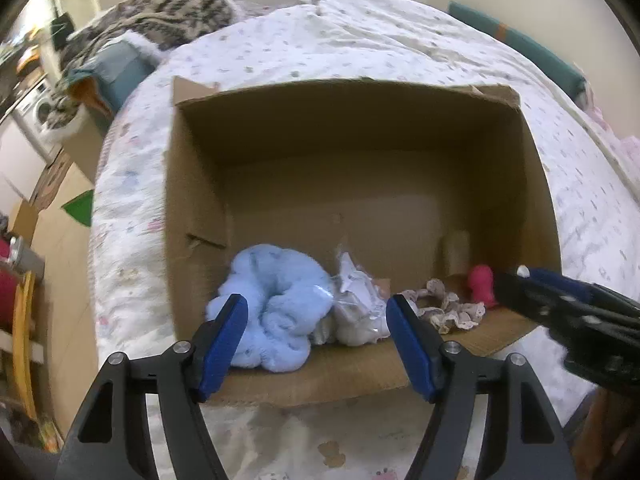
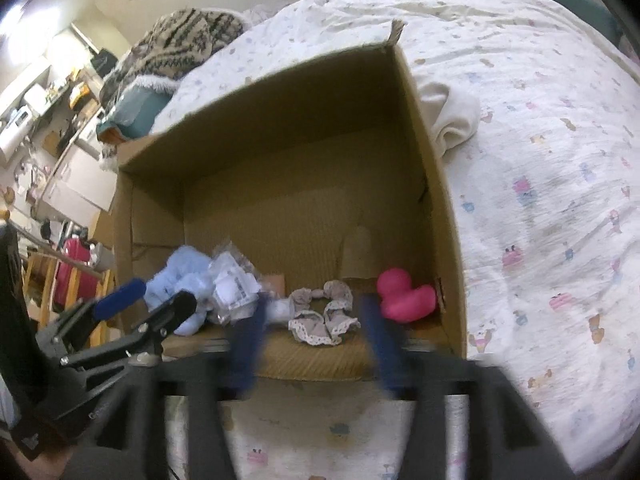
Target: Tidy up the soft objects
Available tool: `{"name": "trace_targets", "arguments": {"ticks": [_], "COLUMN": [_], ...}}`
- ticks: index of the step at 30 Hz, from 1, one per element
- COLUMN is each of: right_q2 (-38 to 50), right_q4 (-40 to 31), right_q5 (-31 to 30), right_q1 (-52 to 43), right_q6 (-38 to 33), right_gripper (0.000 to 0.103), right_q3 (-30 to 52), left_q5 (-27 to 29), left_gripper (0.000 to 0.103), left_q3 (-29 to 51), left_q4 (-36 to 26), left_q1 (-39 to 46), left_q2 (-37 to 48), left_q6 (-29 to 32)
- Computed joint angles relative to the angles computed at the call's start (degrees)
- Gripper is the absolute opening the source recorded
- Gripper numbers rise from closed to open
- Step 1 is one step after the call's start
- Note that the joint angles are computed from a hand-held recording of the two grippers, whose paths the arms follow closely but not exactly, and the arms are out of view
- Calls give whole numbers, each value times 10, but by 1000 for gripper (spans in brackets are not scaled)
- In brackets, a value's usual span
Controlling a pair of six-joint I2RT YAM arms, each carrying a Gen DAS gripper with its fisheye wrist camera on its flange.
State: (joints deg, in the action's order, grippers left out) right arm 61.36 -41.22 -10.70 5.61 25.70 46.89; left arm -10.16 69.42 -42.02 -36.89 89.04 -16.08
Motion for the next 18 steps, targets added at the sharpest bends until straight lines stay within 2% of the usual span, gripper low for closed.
{"name": "trace_targets", "arguments": {"ticks": [5,10,14,18], "right_q2": [-28,-69,-117,-150], "right_q4": [3,-16,-34,-47], "right_q5": [5,35,76,106], "right_q1": [-3,12,32,50], "right_q6": [3,10,13,28], "right_gripper": [75,76,103,103], "right_q3": [2,9,10,9], "left_q5": [-10,-16,-19,-26], "left_gripper": [69,69,71,81], "left_q3": [-6,-20,-34,-58], "left_q4": [-2,-6,-13,-25], "left_q1": [2,12,22,33], "left_q2": [-30,-80,-129,-184], "left_q6": [-5,-8,7,12]}}
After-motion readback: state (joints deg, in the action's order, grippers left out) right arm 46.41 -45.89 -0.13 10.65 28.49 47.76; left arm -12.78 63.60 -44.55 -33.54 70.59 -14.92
